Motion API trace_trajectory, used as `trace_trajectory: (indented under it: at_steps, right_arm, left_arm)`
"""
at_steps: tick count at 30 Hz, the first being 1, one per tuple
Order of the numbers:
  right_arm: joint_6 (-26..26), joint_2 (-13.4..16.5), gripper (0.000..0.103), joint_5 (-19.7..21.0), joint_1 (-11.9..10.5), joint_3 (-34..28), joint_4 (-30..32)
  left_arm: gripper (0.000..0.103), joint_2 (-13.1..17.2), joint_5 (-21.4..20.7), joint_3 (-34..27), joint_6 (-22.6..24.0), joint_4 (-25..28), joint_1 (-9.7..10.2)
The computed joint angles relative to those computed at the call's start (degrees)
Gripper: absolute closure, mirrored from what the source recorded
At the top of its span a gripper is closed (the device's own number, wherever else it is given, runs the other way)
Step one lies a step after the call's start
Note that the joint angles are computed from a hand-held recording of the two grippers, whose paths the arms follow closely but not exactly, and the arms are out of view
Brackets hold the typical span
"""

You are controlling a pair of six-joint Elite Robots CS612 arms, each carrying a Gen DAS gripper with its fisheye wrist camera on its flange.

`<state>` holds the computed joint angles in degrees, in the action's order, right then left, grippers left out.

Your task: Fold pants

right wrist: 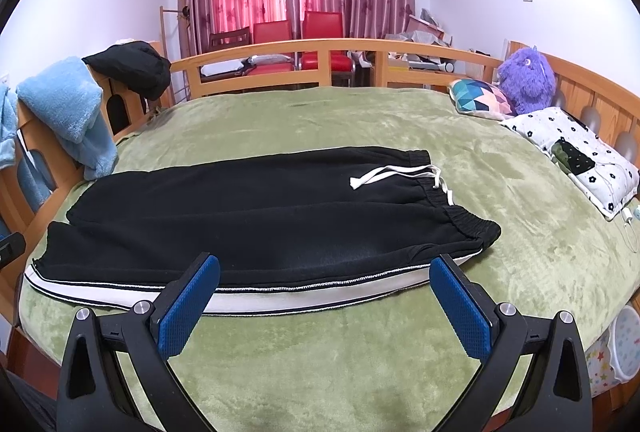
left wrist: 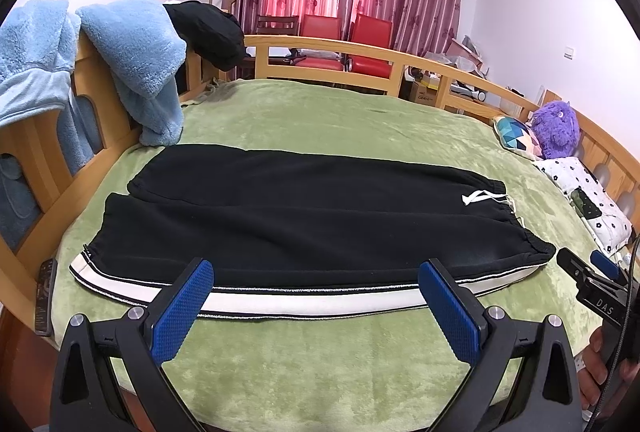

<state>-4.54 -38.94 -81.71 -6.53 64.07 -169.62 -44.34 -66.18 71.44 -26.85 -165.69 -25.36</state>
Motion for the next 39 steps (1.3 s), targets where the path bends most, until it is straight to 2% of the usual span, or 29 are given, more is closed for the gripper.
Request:
trace_trajectory:
  at_steps: [11, 21, 24, 27, 31, 33, 37, 39]
  right_arm:
    - [-0.71, 0.11, 0.000, -0.48, 0.05, 0.35, -1.06]
    - [1.73, 0.41, 0.000, 1.13, 0.12, -0.13, -1.60]
    - [2.35, 0.71, 0.000, 1.31, 0.15, -0.02, -2.98]
    - [0.87, 1.21, 0.000, 2.52, 0.14, -0.64, -1.99]
    - [-0.67, 2.44, 0.000, 3.59, -0.10, -1.00, -6.05]
    - [-1.55, 2.91, 0.000, 3.42, -0.29, -2.08, -3.80]
    - [-0.09, 3.35, 0.000, 4.13, -1.03, -4.08, 2.35]
    - [1.10, 3.99, 0.000, 2.51, -1.29, -5.22, 4.29]
  left_arm:
    - [0.000, 0.02, -0.16, 0.13, -0.07, -0.39, -0.09]
    - [0.000, 0.14, -0.24, -0.01, -0.39, 0.03, -0.12]
    - [0.000, 0.61, -0.68, -0.45, -0.24, -0.08, 0.16]
    - [0.000, 1.47, -0.24, -1.50, -0.40, 0.47, 0.49]
    - [0.000, 3.22, 0.44, -2.55, -1.44, -0.64, 1.16]
    - [0.000, 4.15, -1.46, -3.34, -1.97, 0.17, 1.94]
    - [0.001, 5.95, -2.81, -4.86, -3.35, 2.51, 3.09]
    - [0.002, 6.78, -4.42, -5.57, -4.00, 4.04, 3.82]
